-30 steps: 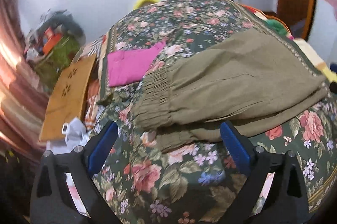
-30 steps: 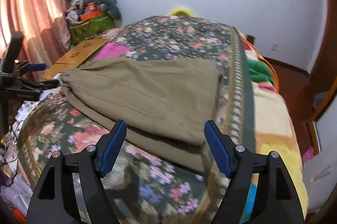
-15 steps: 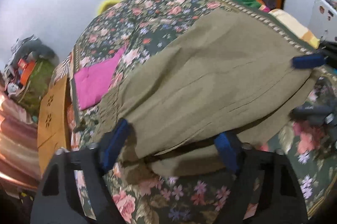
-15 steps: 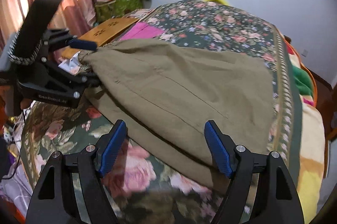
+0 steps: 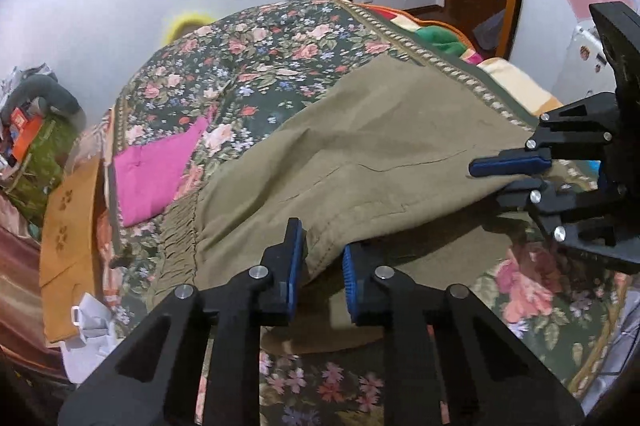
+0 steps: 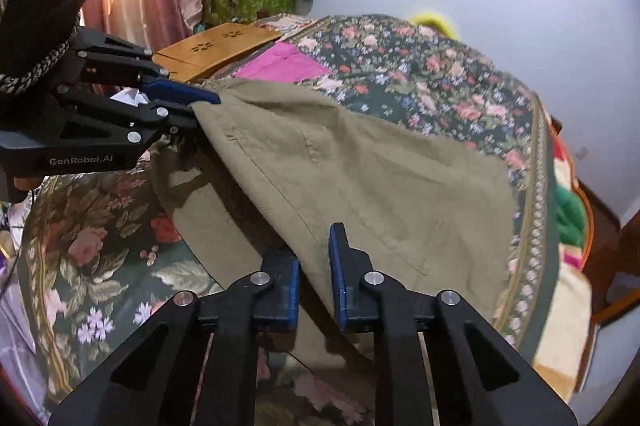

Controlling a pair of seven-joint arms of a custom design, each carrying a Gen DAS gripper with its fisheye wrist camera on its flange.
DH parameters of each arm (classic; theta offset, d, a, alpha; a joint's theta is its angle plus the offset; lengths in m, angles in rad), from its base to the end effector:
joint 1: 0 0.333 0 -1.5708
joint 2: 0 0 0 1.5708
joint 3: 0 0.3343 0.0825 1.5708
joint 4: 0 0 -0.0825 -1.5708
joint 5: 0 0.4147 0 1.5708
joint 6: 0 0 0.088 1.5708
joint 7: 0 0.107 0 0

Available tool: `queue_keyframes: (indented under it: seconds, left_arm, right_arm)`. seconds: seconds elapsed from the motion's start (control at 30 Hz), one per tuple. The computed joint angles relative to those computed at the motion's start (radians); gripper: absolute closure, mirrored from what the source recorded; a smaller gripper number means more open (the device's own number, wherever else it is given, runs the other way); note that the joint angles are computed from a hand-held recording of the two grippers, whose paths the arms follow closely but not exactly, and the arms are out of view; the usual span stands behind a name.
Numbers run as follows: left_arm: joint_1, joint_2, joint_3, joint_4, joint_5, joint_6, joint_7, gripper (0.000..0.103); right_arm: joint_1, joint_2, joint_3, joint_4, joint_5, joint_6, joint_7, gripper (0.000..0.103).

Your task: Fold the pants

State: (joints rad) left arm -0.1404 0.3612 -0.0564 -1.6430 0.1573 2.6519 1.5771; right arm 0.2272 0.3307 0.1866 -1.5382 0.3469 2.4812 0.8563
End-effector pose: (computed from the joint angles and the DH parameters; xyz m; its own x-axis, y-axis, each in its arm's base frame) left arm 0.7268 -0.1434 0.4852 -0.2593 -0.9575 -0.1263 -0.7520 0.2822 -0.5957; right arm 0.6856 0.2776 0.5457 0.7650 -0.6420 0.0505 -0.4684 -0.6085 -0.6405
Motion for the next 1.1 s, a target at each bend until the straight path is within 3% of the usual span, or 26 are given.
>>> queue_keyframes:
  seconds: [0.7,0.9,1.0,1.1]
  left_arm:
    - [0.029,-0.081,-0.062,-0.135,-0.186,-0.003,0.033,0.083]
    - [0.067,-0.124,-0.083,-0.175,-0.311,-0.016,0.070,0.073]
    - [0.060,-0.159,-0.060,-0.215,-0.286,0.020,0.019,0.062]
    - [0.071,-0.198,-0.047,-0.259,-0.282,0.067,-0.023,0.057]
  right_arm:
    - [-0.005,-0.100,-0.033,-0.150,0.014,0.030,0.018,0.090]
    - [-0.012,-0.135,-0.062,-0.198,-0.018,0.034,0.089,0.082]
    - [-0.023,-0.152,-0.081,-0.211,-0.028,0.010,0.152,0.074]
    - [-0.035,-0.175,-0.090,-0.230,-0.015,-0.003,0.188,0.073]
